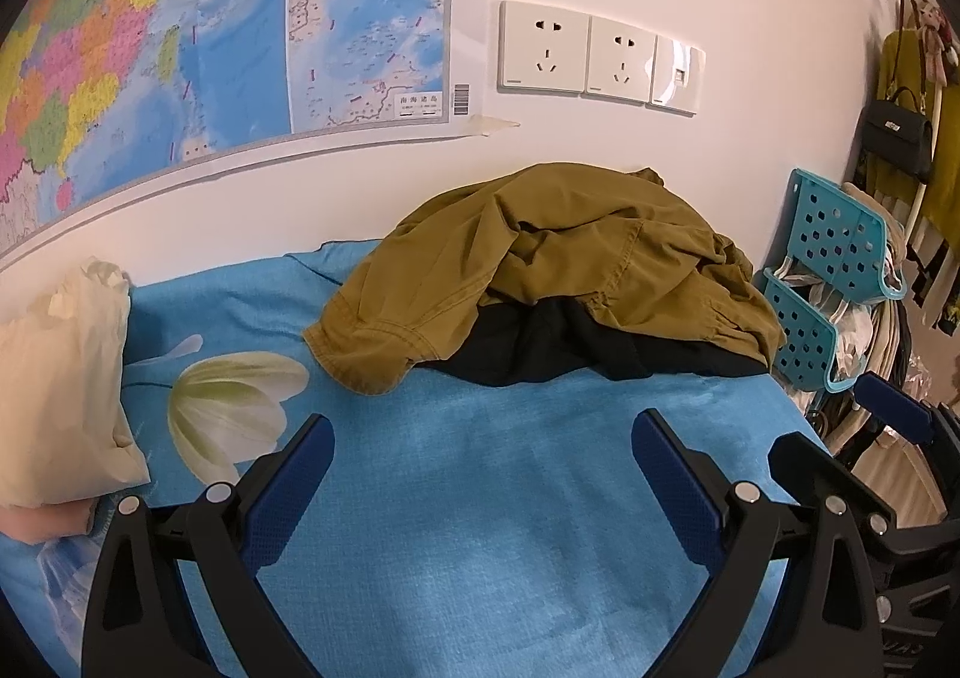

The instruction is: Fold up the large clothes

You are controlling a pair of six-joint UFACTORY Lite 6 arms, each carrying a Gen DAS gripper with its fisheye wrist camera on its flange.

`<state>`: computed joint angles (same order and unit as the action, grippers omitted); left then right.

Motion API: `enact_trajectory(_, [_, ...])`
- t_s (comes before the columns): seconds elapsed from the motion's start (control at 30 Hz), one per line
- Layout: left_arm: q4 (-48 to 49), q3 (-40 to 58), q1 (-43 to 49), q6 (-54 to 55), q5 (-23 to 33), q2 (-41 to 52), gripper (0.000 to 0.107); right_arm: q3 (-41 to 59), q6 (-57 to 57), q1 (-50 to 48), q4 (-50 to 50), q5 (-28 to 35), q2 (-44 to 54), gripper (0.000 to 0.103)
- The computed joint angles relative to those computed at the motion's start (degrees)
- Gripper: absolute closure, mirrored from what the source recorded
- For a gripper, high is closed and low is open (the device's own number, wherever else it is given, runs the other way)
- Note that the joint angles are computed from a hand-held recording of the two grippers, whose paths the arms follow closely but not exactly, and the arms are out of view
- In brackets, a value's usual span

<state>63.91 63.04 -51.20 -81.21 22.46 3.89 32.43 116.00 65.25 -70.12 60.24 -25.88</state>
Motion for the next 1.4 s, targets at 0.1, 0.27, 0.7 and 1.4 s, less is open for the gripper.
enact_trajectory(0.1, [0.25, -0.08, 0.04, -0.07, 0.06, 0.03, 0.011, 0.28, -0.28, 0.15, 0.06, 0.17, 0.31, 0.006])
enact_trajectory(0.27, [-1.46, 0.40, 0.59, 1.55, -0.38, 0.62, 0.011, 0.76, -1.32, -1.01, -0.01, -0.99, 0.90, 0.006])
enact_trajectory(0.7, [-4.92, 6.04, 8.83, 6.72, -2.11, 8.18, 0.011, 7.43, -14.58, -20.08, -3.08, -17.85, 9.85, 0.006])
enact_trajectory(1.4, [-24.27, 20.64, 25.22, 30.62, -6.84, 23.34, 0.011, 31.50, -52.79, -40.46, 4.86, -36.35, 26.46, 0.099])
